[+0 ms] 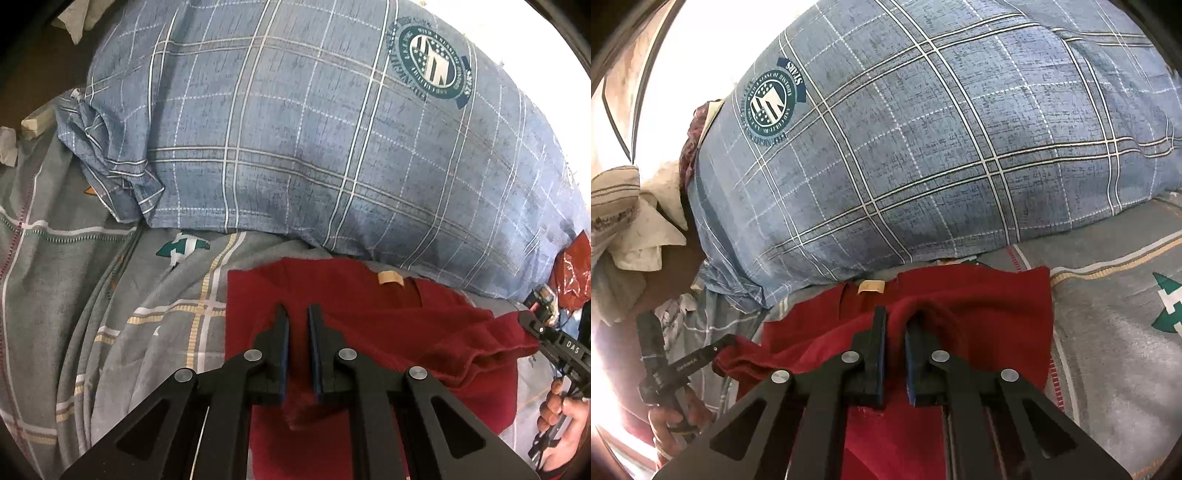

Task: Fold small clothes

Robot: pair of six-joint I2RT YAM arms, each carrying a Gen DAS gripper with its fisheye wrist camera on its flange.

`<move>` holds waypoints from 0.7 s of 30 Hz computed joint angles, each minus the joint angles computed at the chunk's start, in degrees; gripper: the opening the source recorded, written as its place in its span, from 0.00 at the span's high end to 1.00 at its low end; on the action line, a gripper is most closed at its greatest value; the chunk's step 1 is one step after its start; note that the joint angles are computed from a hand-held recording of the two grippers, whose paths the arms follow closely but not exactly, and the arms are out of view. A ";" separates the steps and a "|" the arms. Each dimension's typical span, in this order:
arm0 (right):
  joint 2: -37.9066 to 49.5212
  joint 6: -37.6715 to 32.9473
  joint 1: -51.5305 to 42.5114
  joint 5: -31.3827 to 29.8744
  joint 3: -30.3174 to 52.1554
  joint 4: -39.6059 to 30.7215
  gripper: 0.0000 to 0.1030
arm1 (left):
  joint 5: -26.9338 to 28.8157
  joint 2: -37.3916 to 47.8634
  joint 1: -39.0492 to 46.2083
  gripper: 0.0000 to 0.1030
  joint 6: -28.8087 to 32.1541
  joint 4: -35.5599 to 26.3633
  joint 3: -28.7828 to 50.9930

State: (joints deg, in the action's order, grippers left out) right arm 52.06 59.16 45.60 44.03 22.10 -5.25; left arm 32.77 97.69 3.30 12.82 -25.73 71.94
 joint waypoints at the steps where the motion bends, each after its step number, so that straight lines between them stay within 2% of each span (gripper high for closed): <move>1: 0.08 -0.13 0.38 0.55 0.33 -0.59 0.93 | 0.28 0.12 0.07 0.92 0.10 -0.13 0.17; 7: 1.86 -1.99 -0.16 2.50 1.92 -0.70 0.93 | 0.52 4.64 -0.80 0.92 -1.33 -0.93 4.60; 14: 5.19 -5.81 -8.00 -3.79 1.83 3.77 0.93 | -0.36 13.35 -3.50 0.92 -4.97 -2.14 13.89; 21: 9.68 -10.15 -17.76 -11.97 3.41 7.71 0.93 | -0.94 20.57 -4.50 0.90 -5.62 -4.08 20.13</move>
